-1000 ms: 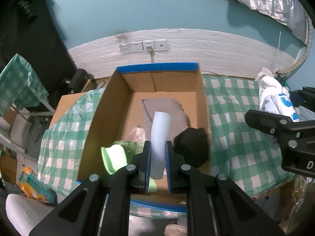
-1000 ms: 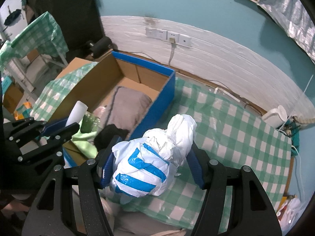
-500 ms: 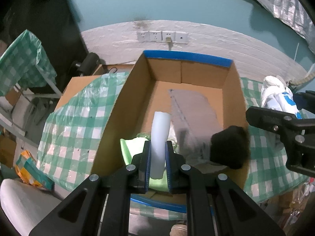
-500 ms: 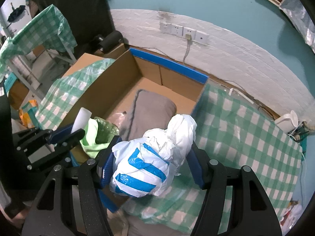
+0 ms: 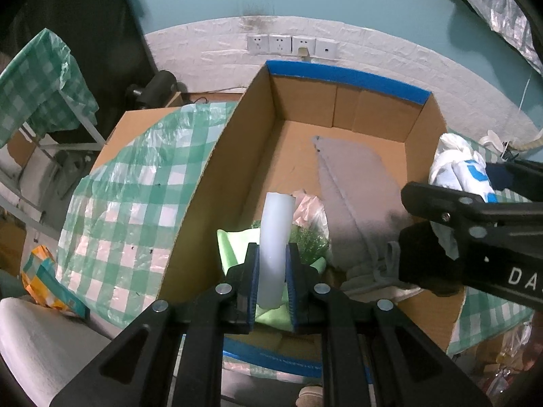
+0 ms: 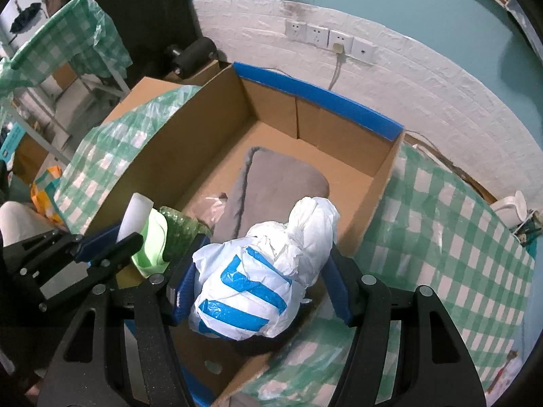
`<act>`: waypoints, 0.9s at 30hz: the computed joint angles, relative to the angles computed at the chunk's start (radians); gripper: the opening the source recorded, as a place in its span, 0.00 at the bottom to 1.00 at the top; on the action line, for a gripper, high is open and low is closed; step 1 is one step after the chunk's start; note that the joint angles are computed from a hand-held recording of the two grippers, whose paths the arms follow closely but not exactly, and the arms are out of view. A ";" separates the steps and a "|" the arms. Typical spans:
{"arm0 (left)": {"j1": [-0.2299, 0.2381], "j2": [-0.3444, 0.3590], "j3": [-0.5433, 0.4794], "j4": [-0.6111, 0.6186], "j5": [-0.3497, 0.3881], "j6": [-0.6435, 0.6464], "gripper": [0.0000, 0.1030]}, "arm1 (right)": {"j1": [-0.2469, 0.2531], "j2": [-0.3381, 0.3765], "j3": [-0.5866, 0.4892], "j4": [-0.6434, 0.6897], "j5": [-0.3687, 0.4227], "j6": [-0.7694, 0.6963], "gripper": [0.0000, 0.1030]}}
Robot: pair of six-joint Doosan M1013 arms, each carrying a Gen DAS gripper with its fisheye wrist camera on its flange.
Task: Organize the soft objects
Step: 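Open the right tool to drop the bundle while the left tool drops the foam roll into the box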
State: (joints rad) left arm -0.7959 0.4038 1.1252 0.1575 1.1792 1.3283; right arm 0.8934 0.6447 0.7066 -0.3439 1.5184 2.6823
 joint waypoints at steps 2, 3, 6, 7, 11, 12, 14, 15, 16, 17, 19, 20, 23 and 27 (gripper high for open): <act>0.000 0.005 -0.001 -0.003 0.011 0.003 0.20 | -0.002 0.004 -0.005 0.003 0.001 -0.002 0.67; 0.000 0.007 -0.002 -0.006 0.015 0.004 0.21 | -0.002 0.008 -0.009 0.003 0.007 -0.002 0.69; 0.001 0.007 -0.003 -0.018 0.024 0.005 0.37 | -0.001 0.007 -0.008 -0.009 0.008 0.009 0.74; 0.000 0.006 -0.002 -0.013 0.021 0.004 0.43 | 0.000 0.005 -0.004 -0.015 0.005 0.014 0.74; -0.008 -0.008 0.003 0.014 0.000 -0.003 0.50 | 0.000 0.000 0.000 -0.027 0.012 0.033 0.75; -0.008 -0.008 0.002 0.014 -0.001 -0.003 0.51 | 0.002 -0.003 0.004 -0.031 0.012 0.038 0.75; -0.009 -0.012 0.000 0.018 0.005 -0.004 0.53 | 0.006 -0.007 0.006 -0.044 0.016 0.042 0.75; -0.010 -0.016 0.001 0.020 0.003 -0.003 0.53 | 0.008 -0.009 0.007 -0.052 0.018 0.042 0.75; -0.011 -0.017 0.001 0.021 0.001 -0.001 0.54 | 0.011 -0.011 0.006 -0.059 0.021 0.042 0.75; -0.014 -0.021 0.001 0.027 0.001 0.001 0.57 | 0.014 -0.013 0.005 -0.067 0.025 0.045 0.75; -0.019 -0.027 0.002 0.036 -0.005 0.004 0.61 | 0.020 -0.018 0.005 -0.079 0.027 0.053 0.75; -0.022 -0.033 0.006 0.042 -0.013 0.005 0.64 | 0.024 -0.023 0.008 -0.087 0.024 0.059 0.75; -0.030 -0.048 0.016 0.059 -0.033 0.009 0.69 | 0.036 -0.032 0.009 -0.118 0.026 0.072 0.75; -0.031 -0.056 0.013 0.049 -0.036 0.005 0.70 | 0.054 -0.037 -0.005 -0.155 0.060 0.077 0.75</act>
State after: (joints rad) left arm -0.8271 0.3479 1.1386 0.2066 1.1428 1.3334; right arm 0.9471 0.6073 0.7014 -0.4988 1.5779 2.7597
